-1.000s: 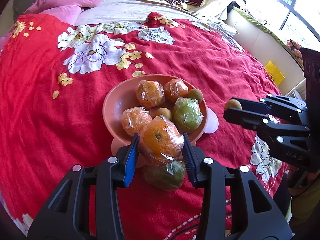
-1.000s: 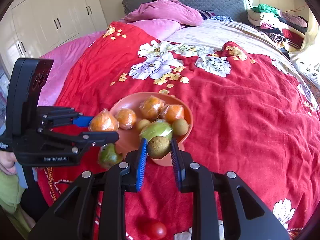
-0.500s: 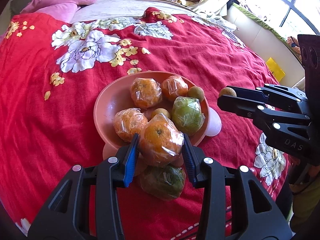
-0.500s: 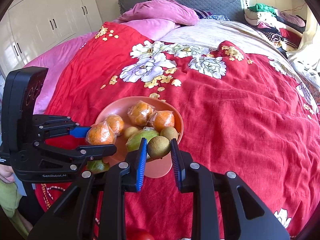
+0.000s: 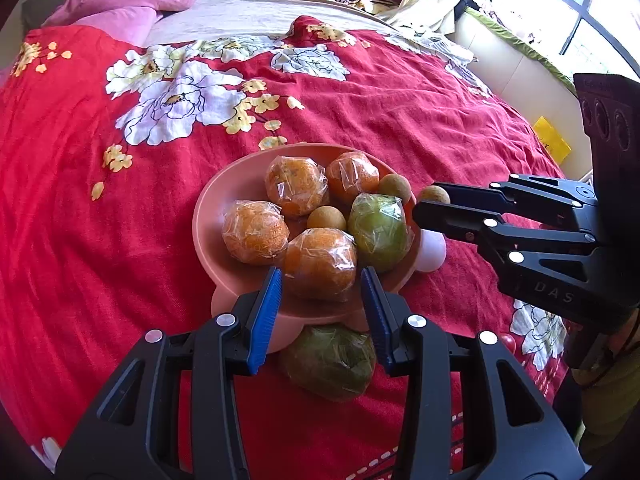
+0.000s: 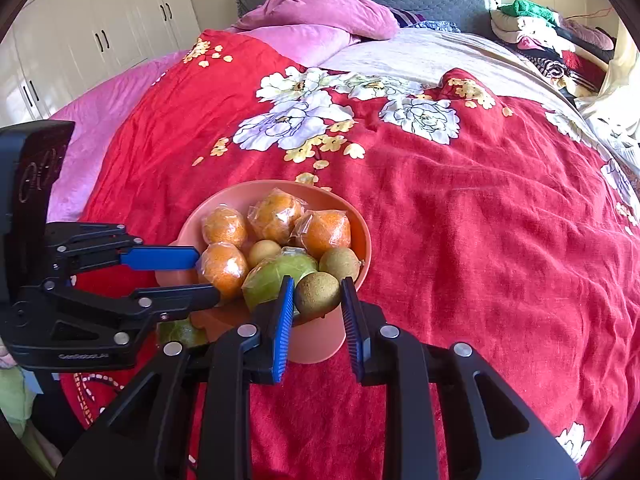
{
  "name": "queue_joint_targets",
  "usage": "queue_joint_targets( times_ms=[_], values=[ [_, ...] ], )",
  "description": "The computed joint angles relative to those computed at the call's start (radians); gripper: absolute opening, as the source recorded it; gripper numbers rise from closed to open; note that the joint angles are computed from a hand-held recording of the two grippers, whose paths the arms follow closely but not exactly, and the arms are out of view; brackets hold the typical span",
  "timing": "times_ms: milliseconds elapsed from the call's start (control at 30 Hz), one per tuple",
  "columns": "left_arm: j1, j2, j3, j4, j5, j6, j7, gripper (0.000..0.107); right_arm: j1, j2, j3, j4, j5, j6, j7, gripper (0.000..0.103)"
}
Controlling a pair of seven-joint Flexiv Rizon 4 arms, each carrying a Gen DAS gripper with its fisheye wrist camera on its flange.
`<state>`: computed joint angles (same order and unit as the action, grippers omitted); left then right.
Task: Organize fruits
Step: 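Carry the bagged orange with the left tool while the right tool carries the longan to the plate, then open the left tool onto the plate while the right tool releases the longan there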
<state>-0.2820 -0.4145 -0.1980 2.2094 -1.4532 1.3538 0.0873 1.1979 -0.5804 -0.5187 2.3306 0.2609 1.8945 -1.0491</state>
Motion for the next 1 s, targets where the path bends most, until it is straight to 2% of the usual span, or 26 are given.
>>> queue_joint_targets(
  times_ms=[733,1000],
  values=[
    [-0.006,0.01,0.008,0.005,-0.016,-0.01,0.011,0.033,-0.016,-0.008,0.013,-0.004,-0.001,0.002,0.017,0.024],
    [-0.012,0.016,0.013,0.005,-0.038,-0.012,0.026,0.033,0.017,0.005,-0.013,0.01,0.011,0.0,0.015,0.032]
  ],
)
